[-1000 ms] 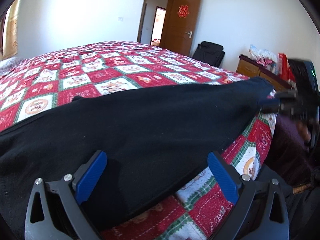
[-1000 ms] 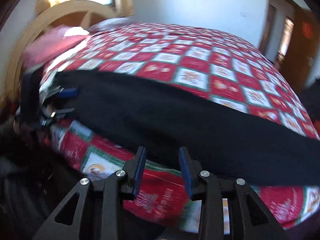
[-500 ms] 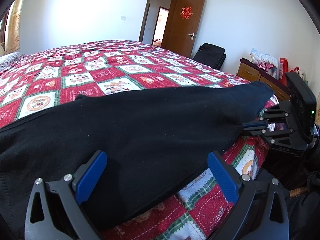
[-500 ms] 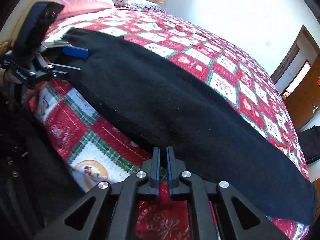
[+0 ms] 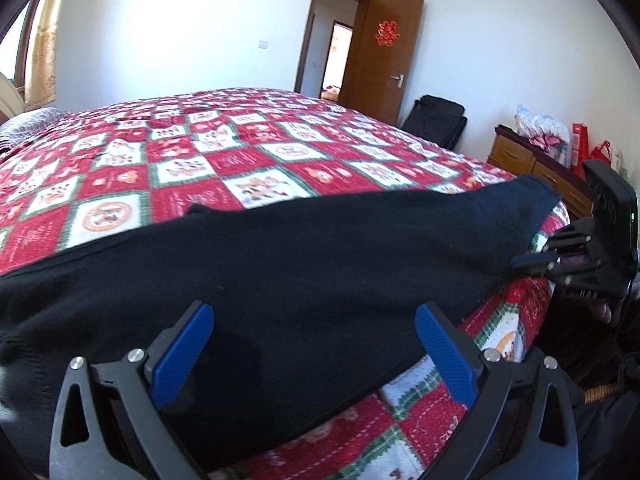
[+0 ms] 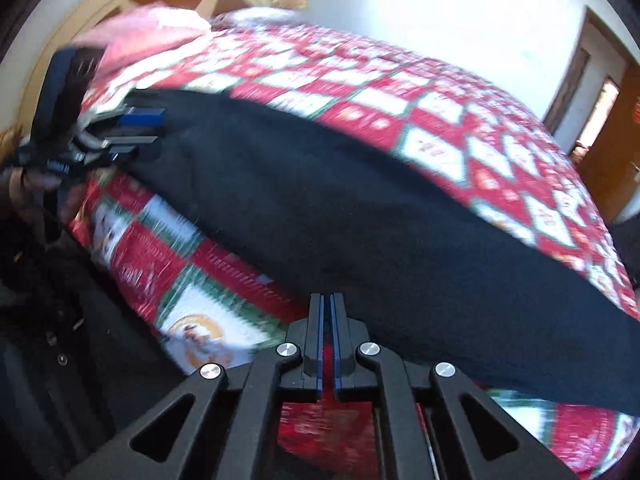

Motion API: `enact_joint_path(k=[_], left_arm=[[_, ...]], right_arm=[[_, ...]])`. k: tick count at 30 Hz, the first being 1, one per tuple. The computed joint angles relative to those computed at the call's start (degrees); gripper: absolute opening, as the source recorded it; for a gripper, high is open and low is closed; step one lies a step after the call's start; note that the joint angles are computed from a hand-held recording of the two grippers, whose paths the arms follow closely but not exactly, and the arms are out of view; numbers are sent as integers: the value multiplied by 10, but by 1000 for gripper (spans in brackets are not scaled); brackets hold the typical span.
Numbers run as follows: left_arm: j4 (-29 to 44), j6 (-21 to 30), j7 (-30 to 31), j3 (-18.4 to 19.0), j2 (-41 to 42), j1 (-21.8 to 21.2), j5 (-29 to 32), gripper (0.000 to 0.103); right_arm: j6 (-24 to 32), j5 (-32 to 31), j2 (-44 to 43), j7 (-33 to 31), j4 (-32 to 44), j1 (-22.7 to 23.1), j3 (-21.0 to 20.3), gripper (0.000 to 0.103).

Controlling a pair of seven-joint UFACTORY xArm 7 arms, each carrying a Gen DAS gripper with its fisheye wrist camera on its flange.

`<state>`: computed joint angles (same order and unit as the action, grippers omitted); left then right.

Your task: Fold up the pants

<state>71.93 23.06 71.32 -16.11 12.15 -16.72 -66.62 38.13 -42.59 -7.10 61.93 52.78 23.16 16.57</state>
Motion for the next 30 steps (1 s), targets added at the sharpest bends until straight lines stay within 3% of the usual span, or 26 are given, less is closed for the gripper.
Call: enact_joint_path(k=[4, 8, 9, 11, 12, 16, 18, 20, 21, 23, 26, 30], left_arm=[[3, -7, -40, 8, 12, 0, 34, 103], [-7, -38, -13, -4, 12, 2, 37, 103], [-10, -46, -10, -6, 11, 1, 40, 103], [-13, -51, -9, -10, 9, 4, 43, 103], [-13, -48, -10, -10, 8, 6, 44, 103], [-10, -55, -7, -8, 6, 16, 33, 103], [-5, -53, -35, 0, 11, 18, 49, 103], [-4, -55, -52, 2, 14, 22, 58, 103], [-6, -58, -53, 0, 12, 25, 59, 103], [-8, -72, -63, 2, 10, 26, 74, 103], [-14, -94, -73, 2, 3, 34, 84, 103], [-24, -127, -74, 5, -2, 54, 86, 103]], right_arm=[[24, -16, -69, 57, -41, -28, 0, 3], [74, 15, -109, 107, -82, -77, -7, 4], [64, 26, -113, 109, -92, -97, -5, 4], [-10, 40, -146, 118, -135, -91, -44, 4], [-27, 56, -158, 111, -144, -105, -39, 4], [-20, 50, -206, 127, -148, -151, -8, 4], [-8, 68, -237, 141, -163, -181, -12, 12], [37, 78, -262, 157, -175, -214, -4, 58], [54, 89, -268, 157, -180, -230, -2, 64], [34, 91, -274, 144, -198, -223, -30, 64], [79, 99, -250, 139, -155, -240, 14, 64], [12, 90, -214, 143, -128, -221, 19, 64]])
